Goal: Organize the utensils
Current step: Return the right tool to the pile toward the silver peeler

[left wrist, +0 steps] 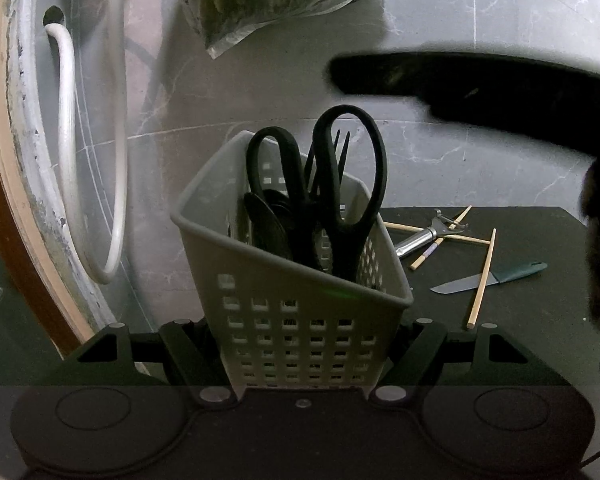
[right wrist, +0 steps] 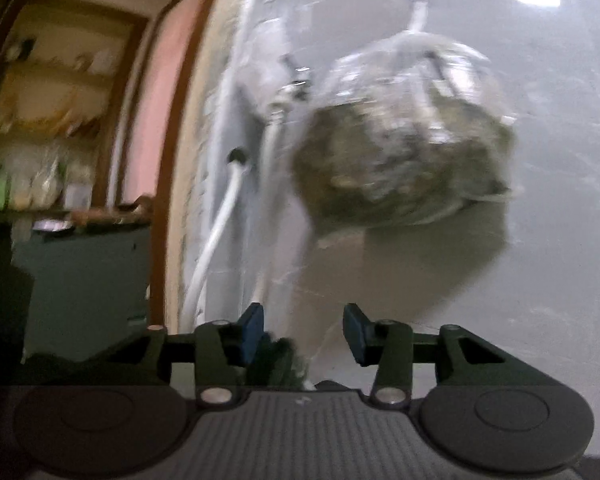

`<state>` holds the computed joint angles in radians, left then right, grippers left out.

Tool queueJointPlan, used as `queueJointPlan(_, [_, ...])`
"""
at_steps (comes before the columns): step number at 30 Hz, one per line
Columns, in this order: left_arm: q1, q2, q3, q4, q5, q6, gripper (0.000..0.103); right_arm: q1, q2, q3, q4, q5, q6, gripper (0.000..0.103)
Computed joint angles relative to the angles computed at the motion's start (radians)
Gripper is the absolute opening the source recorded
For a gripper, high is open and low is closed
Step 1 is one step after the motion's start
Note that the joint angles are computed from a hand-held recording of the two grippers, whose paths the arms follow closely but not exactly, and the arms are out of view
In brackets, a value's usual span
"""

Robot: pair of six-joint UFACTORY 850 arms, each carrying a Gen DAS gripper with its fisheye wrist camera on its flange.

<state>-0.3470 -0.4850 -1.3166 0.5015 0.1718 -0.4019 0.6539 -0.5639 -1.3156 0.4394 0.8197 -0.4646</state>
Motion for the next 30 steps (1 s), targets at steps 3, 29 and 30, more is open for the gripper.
queueJointPlan(3, [-0.001,-0.001,-0.005,0.015,-0.007,-0.015,0.076,-0.001,0.023,0.025,0.104,0.057,-0.044,0.068])
queueJointPlan(29, [0.002,-0.008,-0.023,0.125,-0.031,-0.128,0.076,-0.211,-0.007,-0.028,0.409,-0.511,0.351,0.103])
queueJointPlan(30, [0.003,-0.008,-0.024,0.142,-0.031,-0.145,0.076,-0.222,-0.027,-0.061,0.385,-0.55,0.391,0.103])
